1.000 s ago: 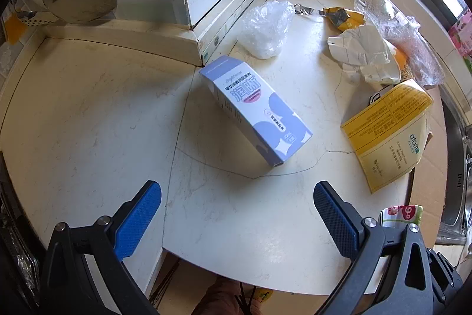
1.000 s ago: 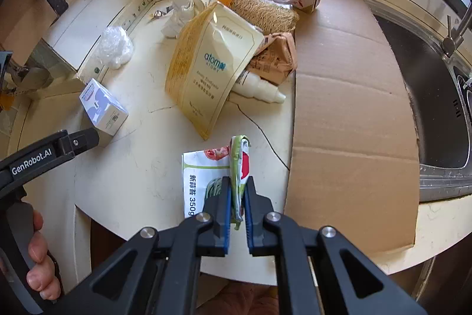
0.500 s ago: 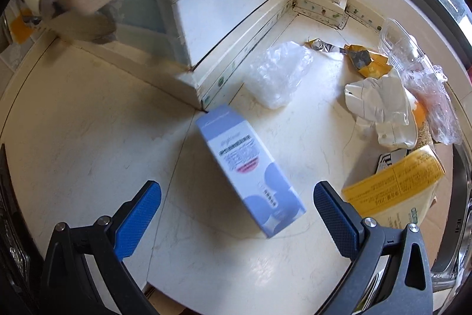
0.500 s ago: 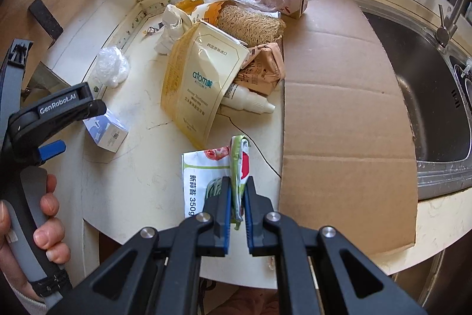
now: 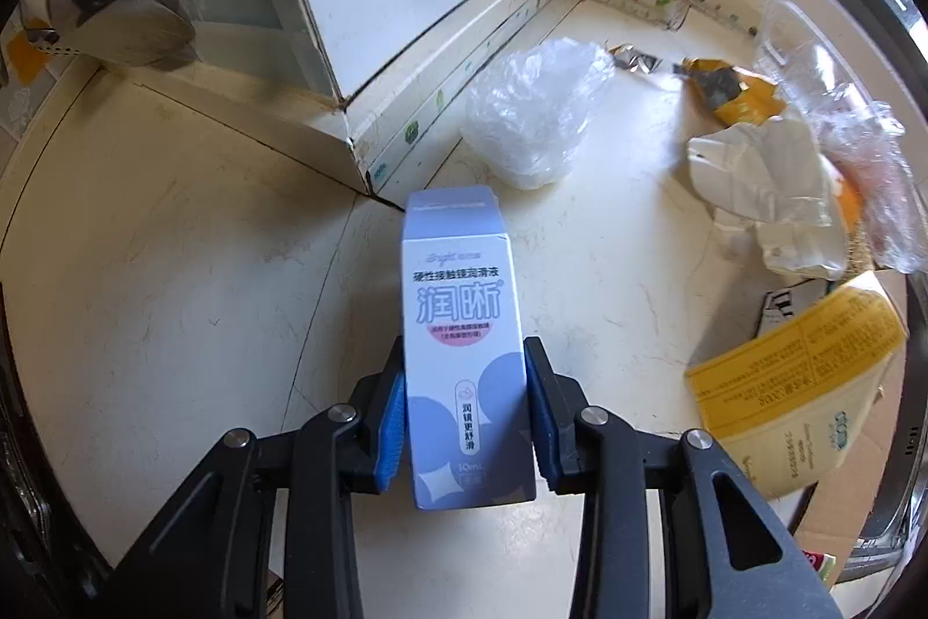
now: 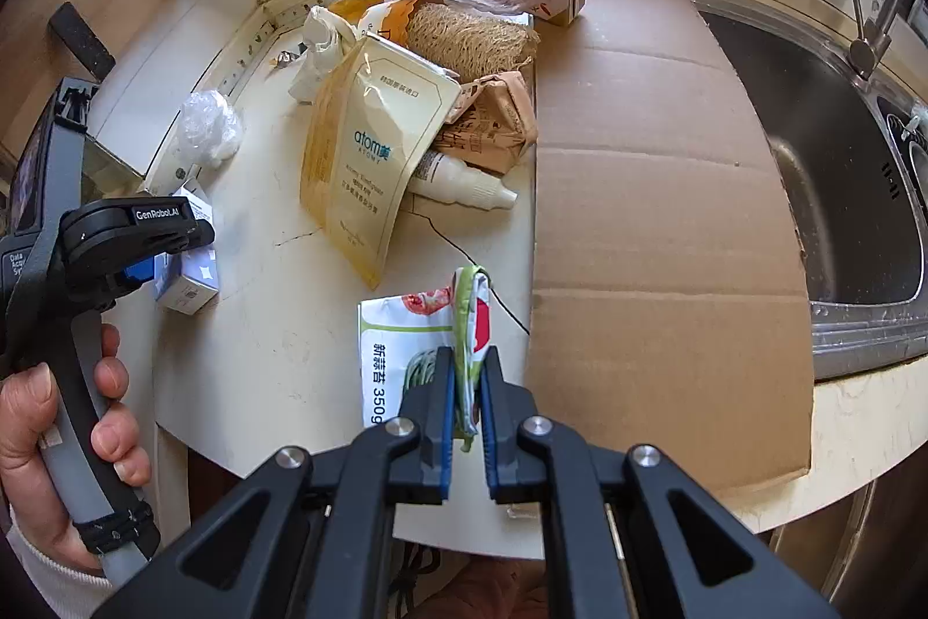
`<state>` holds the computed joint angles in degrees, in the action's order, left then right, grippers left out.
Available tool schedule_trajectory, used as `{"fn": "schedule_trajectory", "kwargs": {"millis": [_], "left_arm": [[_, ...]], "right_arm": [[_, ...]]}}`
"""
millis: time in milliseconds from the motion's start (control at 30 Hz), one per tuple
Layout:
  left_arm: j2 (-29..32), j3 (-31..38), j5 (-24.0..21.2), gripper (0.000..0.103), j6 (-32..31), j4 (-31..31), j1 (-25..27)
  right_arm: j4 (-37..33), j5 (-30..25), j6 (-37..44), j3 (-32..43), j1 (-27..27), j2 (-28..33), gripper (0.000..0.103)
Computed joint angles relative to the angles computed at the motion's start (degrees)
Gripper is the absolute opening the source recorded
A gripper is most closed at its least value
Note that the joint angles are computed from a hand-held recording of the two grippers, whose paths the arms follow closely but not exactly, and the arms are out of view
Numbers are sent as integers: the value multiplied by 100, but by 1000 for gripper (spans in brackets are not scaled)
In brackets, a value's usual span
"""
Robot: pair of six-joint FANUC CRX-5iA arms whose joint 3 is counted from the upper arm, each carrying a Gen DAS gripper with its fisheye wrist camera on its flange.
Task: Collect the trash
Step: 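Grasp the white-and-purple box with the left tool, then carry both items down to the black bin and open both tools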
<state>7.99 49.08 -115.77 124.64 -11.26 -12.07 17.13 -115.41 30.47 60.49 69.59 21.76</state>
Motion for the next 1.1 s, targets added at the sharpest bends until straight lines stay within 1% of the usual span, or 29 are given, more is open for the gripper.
{"fn": "schedule_trajectory", "kwargs": {"millis": [167,267,433,533,667,733,833,900,1000,1100], "left_arm": [[-224,62,25,34,48,-332,-384],[-323,238,-141,34,92,-567,-714],[-467,669,-655,34,224,-1029,-1378],[-523,900,-1006,34,407,-1444,-1984],[-461,1253,-1492,34,705,-2145,-3077],[-482,1253,-1585,34,974,-2284,-3583],[-586,1037,-1592,34,1511,-2483,-4368],[-650,835,-1605,34,1864,-2550,-4797],[-915,120,-1302,34,2642,-2152,-5171],[-1247,-773,-816,34,3341,-1670,-5454]], "right_arm": [[34,74,-9,-161,142,-181,7],[104,169,-43,-343,280,-371,7],[197,270,-150,-759,631,-802,7],[248,298,-229,-1037,883,-1084,7],[332,344,-462,-1579,1324,-1584,7],[371,347,-622,-1876,1590,-1840,7],[391,362,-842,-2326,1949,-2184,7],[307,370,-1061,-2713,2168,-2454,7],[73,449,-1395,-3317,2419,-2855,7],[-274,612,-1759,-3989,2590,-3251,7]]}}
